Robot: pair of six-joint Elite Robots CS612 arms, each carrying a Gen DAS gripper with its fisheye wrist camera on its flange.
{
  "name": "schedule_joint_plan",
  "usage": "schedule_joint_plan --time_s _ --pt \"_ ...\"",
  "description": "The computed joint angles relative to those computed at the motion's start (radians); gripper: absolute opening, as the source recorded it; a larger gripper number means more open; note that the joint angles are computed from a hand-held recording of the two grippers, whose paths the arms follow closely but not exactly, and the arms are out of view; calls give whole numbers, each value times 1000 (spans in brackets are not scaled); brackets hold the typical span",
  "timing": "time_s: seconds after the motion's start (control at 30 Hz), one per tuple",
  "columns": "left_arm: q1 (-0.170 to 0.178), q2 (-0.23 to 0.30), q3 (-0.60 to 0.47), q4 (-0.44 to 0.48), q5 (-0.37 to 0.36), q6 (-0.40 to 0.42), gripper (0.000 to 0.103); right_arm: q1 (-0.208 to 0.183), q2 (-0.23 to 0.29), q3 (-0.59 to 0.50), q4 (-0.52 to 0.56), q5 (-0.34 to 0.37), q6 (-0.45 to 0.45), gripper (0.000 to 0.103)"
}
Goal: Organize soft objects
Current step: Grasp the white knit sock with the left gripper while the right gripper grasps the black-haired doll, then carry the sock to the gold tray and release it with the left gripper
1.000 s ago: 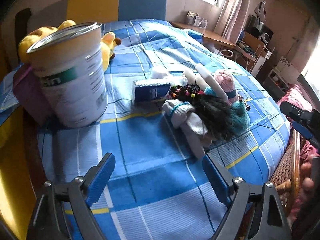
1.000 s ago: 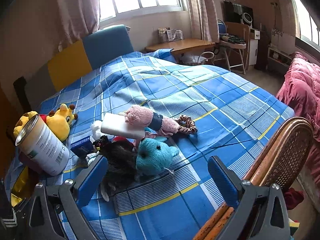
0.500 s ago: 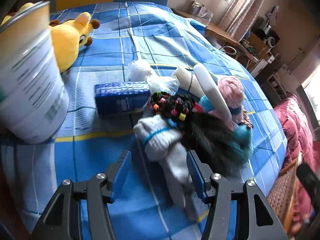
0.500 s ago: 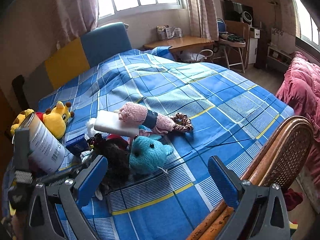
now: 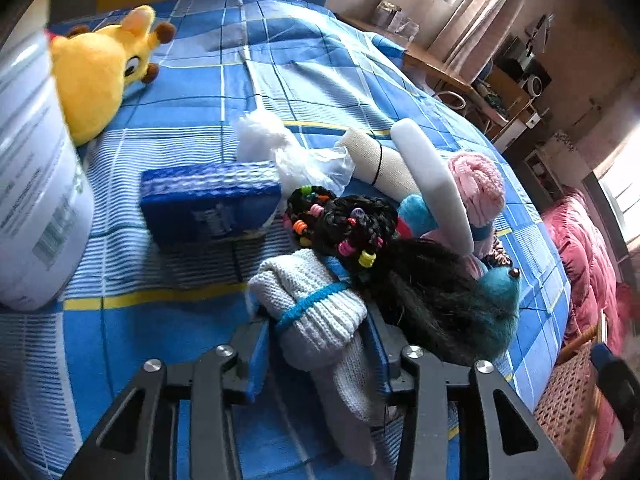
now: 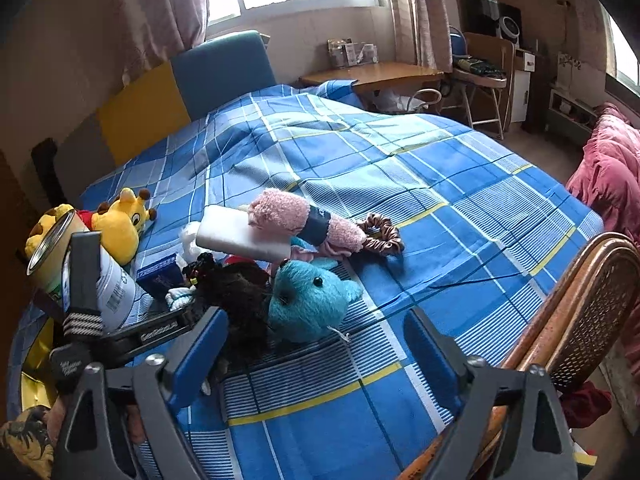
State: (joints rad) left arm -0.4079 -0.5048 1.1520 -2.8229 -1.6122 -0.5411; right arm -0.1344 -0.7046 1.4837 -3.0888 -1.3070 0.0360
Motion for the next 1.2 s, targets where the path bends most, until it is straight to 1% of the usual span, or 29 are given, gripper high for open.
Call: schedule_joint_plan --time_s 0.07,0.13,0.23,0.27,0.33,0.4,0.47,0.5,0.57,0.6,0.67,0.7,0.77,0.8,0.87,0.9,0.93,0.97,1.0,1.1,1.13,1.2 --pt "5 -16 38 -33 -15 -3 39 1 0 -2 10 -1 -9 81" --pt "9 -40 84 -54 -16 8 39 3 -1 -6 27 -3 -25 78" --pt "20 -77 149 -65 -47 14 39 3 -3 -17 68 39 -63 71" --pt "26 -92 177 -75 -67 21 39 5 -4 -26 88 62 -89 70" --pt "29 -118 221 -80 -78 23 39 9 -5 -42 130 111 -152 70" --pt "34 -146 271 -92 -86 32 39 22 -3 -70 203 154 -266 70" --pt "34 -164 301 -87 -68 41 39 45 5 -106 291 151 -379 70" --pt "31 -170 313 -82 -46 50 39 57 13 -127 336 142 -431 70" --pt "31 -165 315 -90 -40 42 40 81 32 -167 403 108 -488 57" --pt "30 -164 319 -102 -35 34 40 98 50 -208 467 77 -515 54" --pt "26 -160 315 -105 -21 29 42 120 84 -265 529 37 -523 49" --pt "25 -157 315 -106 -19 23 45 127 100 -294 566 19 -524 48" --pt "28 -150 309 -98 -44 -6 46 141 139 -359 651 -5 -524 42" --pt "28 -147 313 -115 -43 -27 48 150 162 -390 682 -36 -519 39" --pt "23 -148 319 -126 -25 -30 48 157 189 -421 702 -95 -488 28" --pt "21 -147 320 -131 -20 -28 46 153 196 -423 695 -76 -471 28" --pt "19 -147 325 -147 -12 -28 42 148 195 -416 678 -51 -464 28" --pt "19 -148 326 -150 -10 -27 41 141 198 -418 688 -22 -450 28" --pt "17 -151 333 -157 0 -22 37 134 200 -420 695 7 -444 29" --pt "8 -168 354 -182 43 -14 35 118 200 -411 695 78 -441 29" --pt "3 -181 374 -205 63 -3 34 117 199 -409 693 83 -440 29" --pt "-3 -204 406 -235 96 7 34 123 199 -406 682 66 -446 29"
